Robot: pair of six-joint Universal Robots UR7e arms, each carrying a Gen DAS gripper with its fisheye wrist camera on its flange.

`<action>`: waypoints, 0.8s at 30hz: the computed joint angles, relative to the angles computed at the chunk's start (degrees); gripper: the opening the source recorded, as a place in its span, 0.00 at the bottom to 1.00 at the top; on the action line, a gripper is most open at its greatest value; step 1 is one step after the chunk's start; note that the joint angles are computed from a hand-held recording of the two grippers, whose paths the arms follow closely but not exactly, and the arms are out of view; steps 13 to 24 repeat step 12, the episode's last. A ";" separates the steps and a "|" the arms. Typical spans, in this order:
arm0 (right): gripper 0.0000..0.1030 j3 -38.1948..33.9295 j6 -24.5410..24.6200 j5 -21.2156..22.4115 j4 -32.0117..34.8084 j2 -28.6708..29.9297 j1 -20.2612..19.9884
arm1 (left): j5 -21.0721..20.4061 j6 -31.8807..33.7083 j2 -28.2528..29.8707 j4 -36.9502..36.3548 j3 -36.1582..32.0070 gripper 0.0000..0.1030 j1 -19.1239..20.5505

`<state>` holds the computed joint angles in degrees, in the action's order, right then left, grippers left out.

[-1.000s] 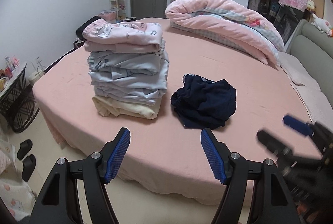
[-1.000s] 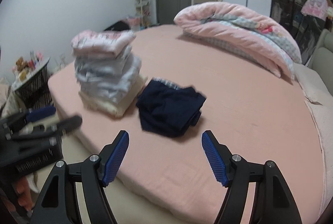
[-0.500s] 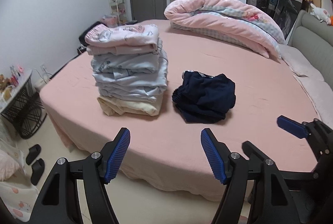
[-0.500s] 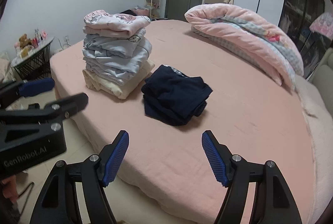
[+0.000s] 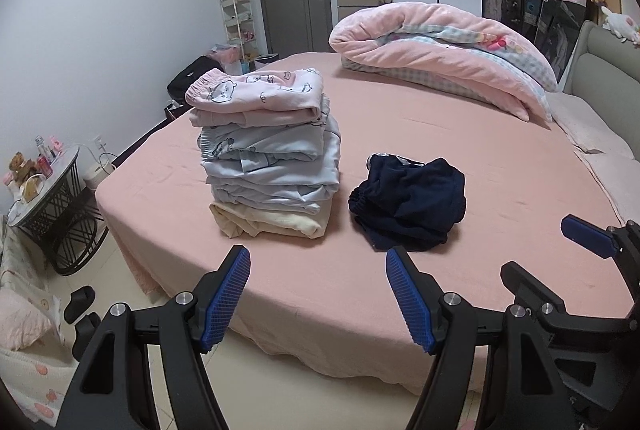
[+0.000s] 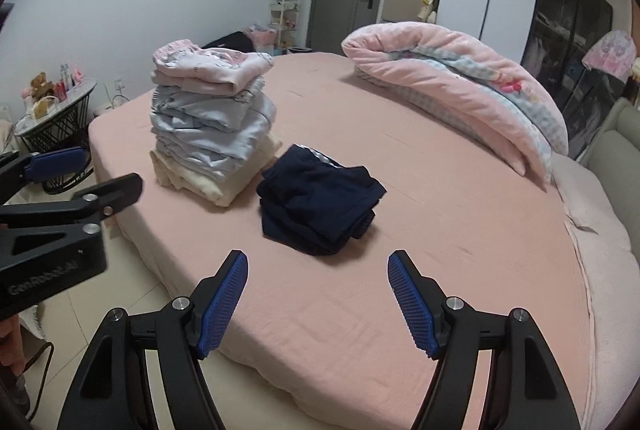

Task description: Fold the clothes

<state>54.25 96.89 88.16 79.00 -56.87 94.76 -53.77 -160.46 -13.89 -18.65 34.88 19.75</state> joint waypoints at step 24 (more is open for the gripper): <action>0.70 0.66 -0.79 -0.45 -0.13 -0.43 -0.09 | 1.31 1.60 0.56 0.00 -0.73 0.67 0.09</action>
